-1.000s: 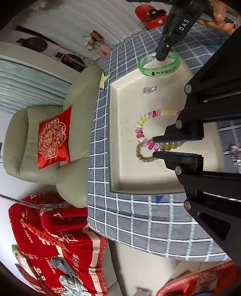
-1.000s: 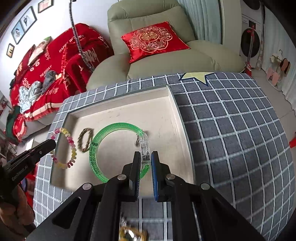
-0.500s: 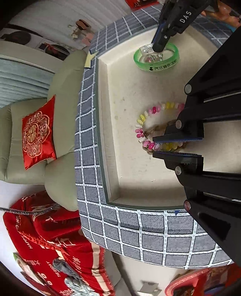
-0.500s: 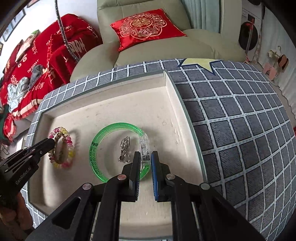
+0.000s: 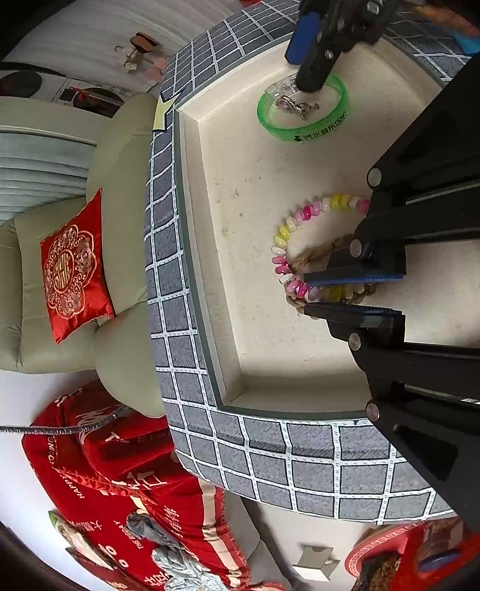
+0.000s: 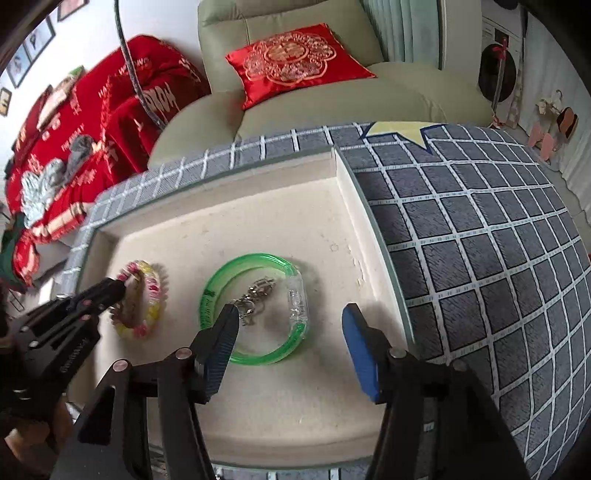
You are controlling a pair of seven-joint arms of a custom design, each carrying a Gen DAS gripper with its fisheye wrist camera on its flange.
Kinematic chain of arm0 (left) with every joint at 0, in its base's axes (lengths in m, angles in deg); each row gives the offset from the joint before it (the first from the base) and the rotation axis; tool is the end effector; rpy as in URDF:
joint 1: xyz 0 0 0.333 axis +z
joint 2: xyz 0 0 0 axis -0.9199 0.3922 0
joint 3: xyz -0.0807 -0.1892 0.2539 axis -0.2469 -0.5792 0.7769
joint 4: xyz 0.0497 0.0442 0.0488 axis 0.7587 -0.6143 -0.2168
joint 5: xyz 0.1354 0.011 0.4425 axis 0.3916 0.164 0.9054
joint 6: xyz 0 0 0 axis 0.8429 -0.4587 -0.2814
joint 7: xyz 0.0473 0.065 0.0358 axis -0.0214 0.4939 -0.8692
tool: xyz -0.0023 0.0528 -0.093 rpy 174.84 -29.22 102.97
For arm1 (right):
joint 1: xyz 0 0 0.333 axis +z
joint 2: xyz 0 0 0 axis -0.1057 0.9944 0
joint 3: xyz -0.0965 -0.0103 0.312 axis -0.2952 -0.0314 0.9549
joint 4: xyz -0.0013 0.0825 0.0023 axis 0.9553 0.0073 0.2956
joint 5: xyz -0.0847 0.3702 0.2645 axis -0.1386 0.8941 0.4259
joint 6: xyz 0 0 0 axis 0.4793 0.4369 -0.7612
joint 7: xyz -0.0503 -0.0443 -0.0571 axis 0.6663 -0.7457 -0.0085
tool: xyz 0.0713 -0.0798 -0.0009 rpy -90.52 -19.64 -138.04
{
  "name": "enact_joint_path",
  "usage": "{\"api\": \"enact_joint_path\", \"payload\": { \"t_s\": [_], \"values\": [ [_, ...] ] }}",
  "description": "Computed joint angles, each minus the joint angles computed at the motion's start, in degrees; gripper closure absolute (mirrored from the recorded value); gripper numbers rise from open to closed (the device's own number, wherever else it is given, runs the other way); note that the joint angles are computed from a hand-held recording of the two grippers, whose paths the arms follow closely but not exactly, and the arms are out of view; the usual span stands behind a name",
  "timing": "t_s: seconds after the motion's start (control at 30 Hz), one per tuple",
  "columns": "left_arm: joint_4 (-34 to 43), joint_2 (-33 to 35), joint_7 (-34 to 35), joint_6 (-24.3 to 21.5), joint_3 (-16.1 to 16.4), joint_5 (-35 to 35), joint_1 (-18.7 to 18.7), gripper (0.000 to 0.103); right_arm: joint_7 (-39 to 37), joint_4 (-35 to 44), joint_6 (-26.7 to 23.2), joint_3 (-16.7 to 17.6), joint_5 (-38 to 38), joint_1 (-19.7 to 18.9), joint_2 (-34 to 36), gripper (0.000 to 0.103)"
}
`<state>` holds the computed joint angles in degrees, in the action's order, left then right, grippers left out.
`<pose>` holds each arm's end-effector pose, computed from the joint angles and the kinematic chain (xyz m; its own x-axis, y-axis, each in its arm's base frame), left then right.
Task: Organize jewelry
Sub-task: 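Lower both bracelets into the tray and open both grippers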
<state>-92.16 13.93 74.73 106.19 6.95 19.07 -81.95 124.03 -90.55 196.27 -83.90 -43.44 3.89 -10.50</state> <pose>0.4152 -0.2316 0.3908 0.1375 -0.9903 -0.0182 -0.8291 -0.1050 -0.5492 0.4507 0.0642 0.3877 0.2259 -0.9481 -0.2237 -0.8581 -0.0850 -0.5063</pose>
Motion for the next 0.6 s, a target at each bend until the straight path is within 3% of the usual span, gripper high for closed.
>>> {"api": "enact_joint_path", "payload": {
  "t_s": [0.6],
  "values": [
    [-0.5,-0.3,-0.9,1.4,-0.1,0.7,0.5,0.075,-1.8,-8.1,-5.8,-3.4,4.3,-0.8,-15.3,0.041]
  ]
}}
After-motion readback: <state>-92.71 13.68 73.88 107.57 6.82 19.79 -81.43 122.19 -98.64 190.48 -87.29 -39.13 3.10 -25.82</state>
